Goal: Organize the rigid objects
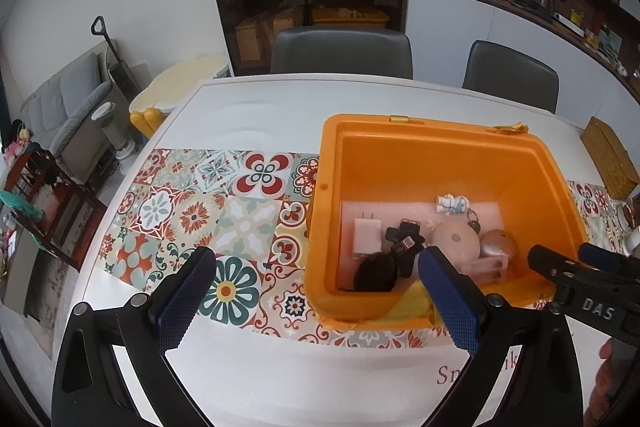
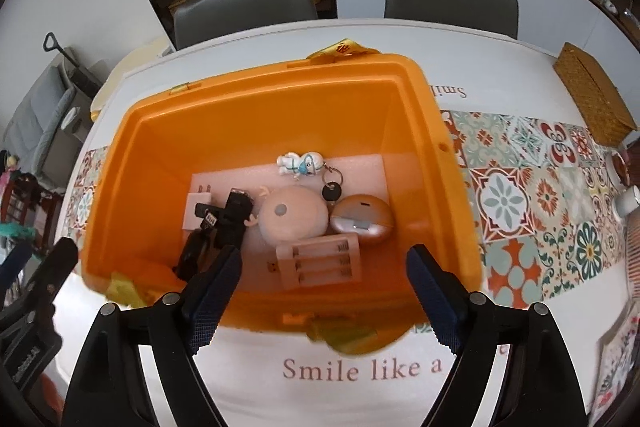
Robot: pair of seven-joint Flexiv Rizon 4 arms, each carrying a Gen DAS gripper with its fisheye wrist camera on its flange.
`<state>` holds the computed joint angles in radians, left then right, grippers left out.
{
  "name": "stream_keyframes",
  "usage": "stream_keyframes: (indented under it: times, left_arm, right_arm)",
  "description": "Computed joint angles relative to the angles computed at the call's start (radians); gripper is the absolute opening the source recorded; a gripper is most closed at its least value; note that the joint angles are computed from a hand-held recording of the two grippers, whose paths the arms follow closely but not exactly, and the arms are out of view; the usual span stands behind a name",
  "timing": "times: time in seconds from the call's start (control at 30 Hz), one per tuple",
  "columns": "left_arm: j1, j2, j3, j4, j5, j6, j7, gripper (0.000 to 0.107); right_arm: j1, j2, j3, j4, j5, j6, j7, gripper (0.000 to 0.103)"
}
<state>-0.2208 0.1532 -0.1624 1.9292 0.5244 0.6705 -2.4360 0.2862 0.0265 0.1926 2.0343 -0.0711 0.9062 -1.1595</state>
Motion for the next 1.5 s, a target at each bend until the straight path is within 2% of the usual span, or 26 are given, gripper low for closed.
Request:
stream_keyframes:
  times: [0.5,0.83,1.17,1.5]
  left_arm:
    - [-0.014,0.117,-0.045,0.058,-0.035,-0.002,0.038,0.103]
    - [-0.003,0.198,-0.111,0.076,-0.025,-0.067,0.018,0.103]
    - [-0.021,0.243,-0.126,0.115,-0.085,-0.059,0.042,0.103]
    - [-0.025,0.259,-0.145,0.125,-0.104,-0.067,0.058,0.103]
  right_arm:
    - [-0.011,0.222,0.027,0.123,-0.069,-0.025,0.068,0.088]
    - [-0.012,0.359,0.045,0.195,-0.065,-0.049,0.088,0.089]
    - [-0.009,0.451,0.051,0.241,-0.049,-0.095,0.086,0.089]
    - [-0.004,0.494,0.050,0.268,-0.032,-0.122,0.078,0.089]
